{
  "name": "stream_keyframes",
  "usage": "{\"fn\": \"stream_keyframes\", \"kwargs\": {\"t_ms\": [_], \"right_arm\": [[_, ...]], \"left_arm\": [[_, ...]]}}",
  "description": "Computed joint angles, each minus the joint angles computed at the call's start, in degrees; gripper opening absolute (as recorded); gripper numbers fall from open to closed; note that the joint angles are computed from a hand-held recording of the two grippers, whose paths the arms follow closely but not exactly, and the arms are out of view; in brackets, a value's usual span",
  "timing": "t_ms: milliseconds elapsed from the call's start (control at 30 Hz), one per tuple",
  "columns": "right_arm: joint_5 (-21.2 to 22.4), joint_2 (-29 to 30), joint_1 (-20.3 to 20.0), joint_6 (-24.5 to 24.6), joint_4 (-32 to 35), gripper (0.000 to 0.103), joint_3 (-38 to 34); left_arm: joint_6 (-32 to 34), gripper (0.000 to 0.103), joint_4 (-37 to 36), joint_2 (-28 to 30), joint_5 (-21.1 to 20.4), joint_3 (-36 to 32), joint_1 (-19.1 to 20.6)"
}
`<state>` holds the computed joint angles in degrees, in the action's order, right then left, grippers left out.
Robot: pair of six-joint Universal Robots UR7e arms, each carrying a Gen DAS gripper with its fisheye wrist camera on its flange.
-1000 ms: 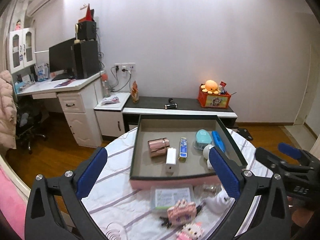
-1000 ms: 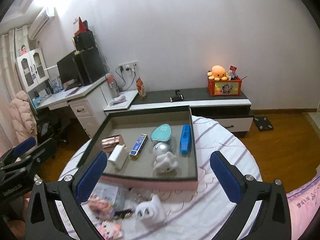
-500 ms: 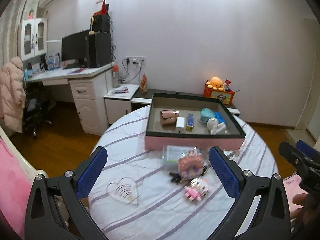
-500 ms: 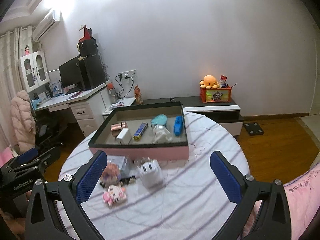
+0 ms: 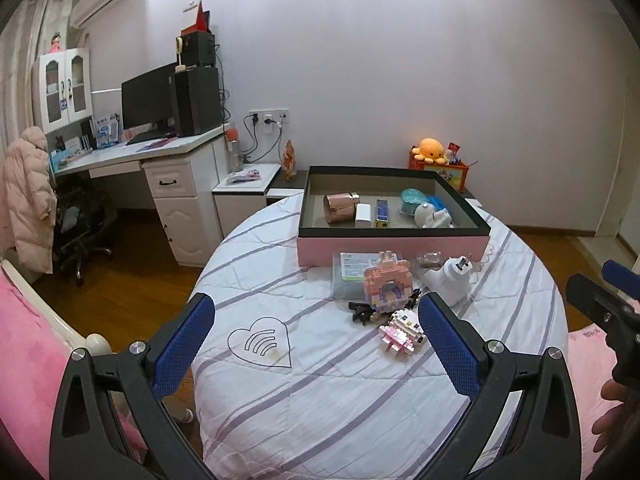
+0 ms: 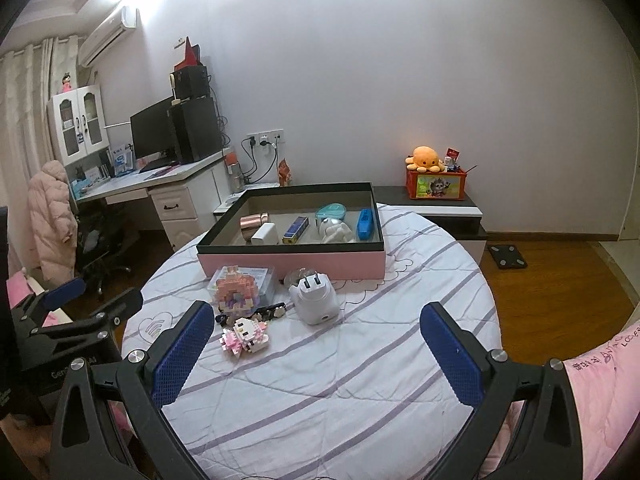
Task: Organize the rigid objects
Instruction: 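Withdraw both tools from the box toward the remaining items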
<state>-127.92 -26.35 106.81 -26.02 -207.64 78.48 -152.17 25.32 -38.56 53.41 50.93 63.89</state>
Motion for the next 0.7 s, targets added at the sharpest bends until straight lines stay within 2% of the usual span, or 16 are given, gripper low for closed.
{"fn": "stream_keyframes", "kwargs": {"t_ms": [467, 700], "right_arm": [[-0.29, 0.22, -0.44, 0.62, 1.04, 0.103, 0.25], [-1.34, 0.11, -1.29, 1.26, 2.12, 0.103, 0.15]], "left_arm": [[-0.14, 0.103, 1.12, 0.11, 0.38, 0.18, 0.17], [-1.69, 0.103, 5.61, 3.09, 1.27, -3.29, 0.69]]}}
